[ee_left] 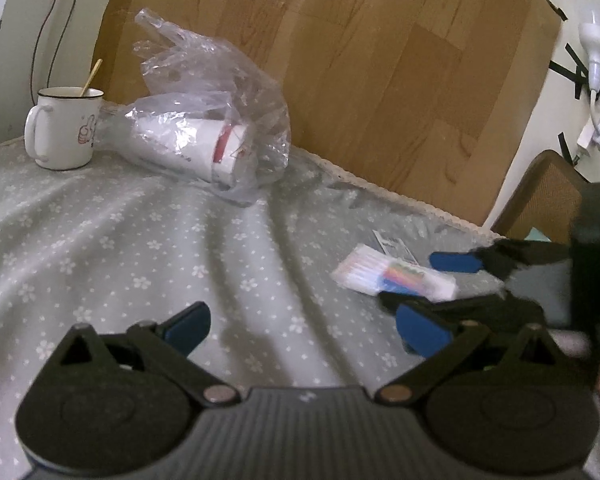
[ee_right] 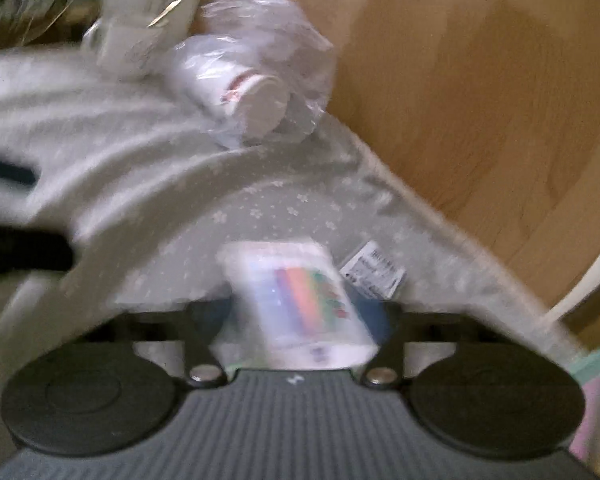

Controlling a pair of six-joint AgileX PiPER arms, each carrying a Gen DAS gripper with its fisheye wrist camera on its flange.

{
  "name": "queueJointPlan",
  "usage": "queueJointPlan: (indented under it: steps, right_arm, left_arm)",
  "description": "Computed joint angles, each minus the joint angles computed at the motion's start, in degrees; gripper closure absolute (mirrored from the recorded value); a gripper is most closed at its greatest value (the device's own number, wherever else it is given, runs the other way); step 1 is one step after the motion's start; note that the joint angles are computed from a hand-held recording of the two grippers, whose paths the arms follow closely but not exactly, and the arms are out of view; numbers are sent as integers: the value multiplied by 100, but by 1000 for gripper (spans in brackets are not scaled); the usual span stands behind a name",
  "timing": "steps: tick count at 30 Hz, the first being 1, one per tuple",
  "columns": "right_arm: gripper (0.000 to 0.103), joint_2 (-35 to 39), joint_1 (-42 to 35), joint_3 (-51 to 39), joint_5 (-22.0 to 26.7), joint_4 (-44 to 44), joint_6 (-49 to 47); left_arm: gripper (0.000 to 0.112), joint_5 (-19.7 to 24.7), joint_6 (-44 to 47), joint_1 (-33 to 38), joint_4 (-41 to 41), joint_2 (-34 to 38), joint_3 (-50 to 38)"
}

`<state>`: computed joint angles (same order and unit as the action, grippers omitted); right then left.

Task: Organize soft objects
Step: 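Move the right tool over the coloured pen pack and green cloth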

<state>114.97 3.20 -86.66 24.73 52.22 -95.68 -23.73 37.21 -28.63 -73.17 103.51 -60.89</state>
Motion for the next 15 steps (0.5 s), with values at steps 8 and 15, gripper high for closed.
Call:
queueJointPlan:
  steps: [8,15]
  right_arm:
    - [98,-1055,-411,1642,-47,388,-1270]
    - [80,-961,-945,1023,1066,627,-122]
  left_arm:
    - [10,-45,-248,13,56,-88,116]
    - [10,16,-590,121,46,-143,205]
